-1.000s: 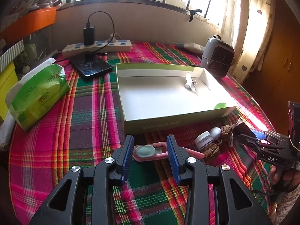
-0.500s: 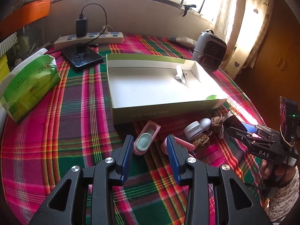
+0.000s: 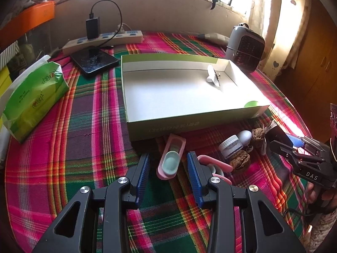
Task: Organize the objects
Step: 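Grasp the pink clip with the left tool while the right tool grasps the black flashlight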
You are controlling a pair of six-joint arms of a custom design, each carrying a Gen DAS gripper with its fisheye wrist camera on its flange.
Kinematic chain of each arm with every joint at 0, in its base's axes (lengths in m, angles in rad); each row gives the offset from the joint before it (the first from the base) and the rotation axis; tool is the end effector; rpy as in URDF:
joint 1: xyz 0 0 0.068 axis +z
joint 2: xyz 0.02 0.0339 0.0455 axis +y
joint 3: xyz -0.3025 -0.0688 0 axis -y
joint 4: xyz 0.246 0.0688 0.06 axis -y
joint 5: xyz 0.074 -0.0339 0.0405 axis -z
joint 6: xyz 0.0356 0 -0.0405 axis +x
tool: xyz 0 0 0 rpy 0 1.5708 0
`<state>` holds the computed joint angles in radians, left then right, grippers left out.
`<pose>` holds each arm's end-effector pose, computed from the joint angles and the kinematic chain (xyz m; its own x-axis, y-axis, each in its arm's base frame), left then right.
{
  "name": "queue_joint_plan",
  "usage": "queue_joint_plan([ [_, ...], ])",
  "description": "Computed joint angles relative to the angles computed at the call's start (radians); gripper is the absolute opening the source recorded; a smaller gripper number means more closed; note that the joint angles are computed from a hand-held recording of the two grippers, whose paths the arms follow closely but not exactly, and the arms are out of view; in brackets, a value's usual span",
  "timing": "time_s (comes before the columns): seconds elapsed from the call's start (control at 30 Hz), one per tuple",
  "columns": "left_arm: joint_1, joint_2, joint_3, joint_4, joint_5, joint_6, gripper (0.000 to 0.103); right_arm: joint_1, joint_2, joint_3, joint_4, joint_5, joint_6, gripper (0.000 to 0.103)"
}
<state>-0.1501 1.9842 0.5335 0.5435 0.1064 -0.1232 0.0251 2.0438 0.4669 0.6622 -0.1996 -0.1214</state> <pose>0.2940 -0.0483 0.0673 -0.7992 -0.0027 -0.6010 0.1160 0.9805 -0.1587 0.2825 0.0142 0.0501 -0.7687 -0.1380 -0.6246 -0.2404 0.9672 0.0821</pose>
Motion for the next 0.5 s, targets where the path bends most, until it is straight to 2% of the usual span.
queue_joint_plan([
  [0.5, -0.016, 0.032, 0.045, -0.018, -0.059, -0.012, 0.035, 0.035, 0.009, 0.03, -0.019, 0.087, -0.021, 0.053],
])
